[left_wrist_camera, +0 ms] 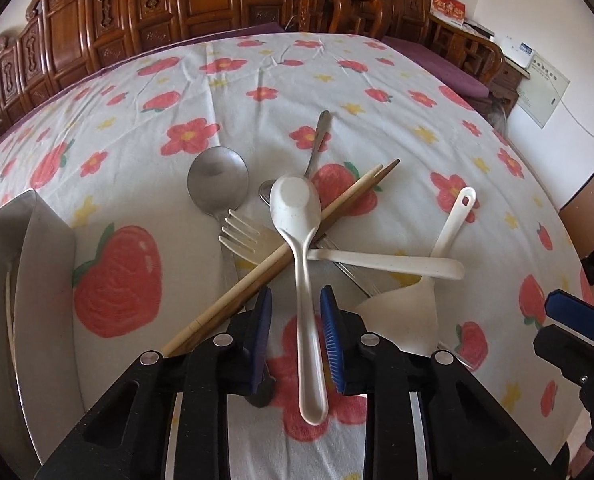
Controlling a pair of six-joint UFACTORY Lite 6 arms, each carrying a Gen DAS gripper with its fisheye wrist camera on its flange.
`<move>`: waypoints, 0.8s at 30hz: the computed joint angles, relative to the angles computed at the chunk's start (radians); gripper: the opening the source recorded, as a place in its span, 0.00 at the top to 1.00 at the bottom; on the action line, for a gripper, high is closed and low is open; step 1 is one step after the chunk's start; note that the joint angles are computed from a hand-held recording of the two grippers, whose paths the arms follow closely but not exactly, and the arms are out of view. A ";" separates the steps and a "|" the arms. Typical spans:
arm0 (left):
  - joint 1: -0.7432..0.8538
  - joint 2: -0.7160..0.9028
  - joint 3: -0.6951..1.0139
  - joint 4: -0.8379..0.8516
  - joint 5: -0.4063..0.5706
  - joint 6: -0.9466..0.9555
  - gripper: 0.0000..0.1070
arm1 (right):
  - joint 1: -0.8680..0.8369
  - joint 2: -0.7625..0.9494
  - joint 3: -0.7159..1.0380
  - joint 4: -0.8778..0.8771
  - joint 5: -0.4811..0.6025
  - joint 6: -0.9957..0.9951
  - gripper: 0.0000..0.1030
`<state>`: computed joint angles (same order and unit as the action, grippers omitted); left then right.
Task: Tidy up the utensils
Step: 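Grasp the white plastic spoon handle with the left gripper and lift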
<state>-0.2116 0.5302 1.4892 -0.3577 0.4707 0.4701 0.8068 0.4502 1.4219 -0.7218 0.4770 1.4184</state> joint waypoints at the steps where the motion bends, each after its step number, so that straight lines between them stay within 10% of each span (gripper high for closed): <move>1: -0.003 0.000 0.001 0.011 -0.001 -0.009 0.78 | 0.000 0.001 0.001 0.001 0.000 -0.001 0.64; 3: -0.006 -0.003 -0.005 0.015 -0.003 -0.008 0.92 | 0.000 0.003 0.002 0.002 0.002 -0.002 0.64; 24: 0.122 -0.446 -0.392 -0.215 0.037 0.300 0.93 | 0.015 0.034 0.020 -0.013 0.017 -0.005 0.64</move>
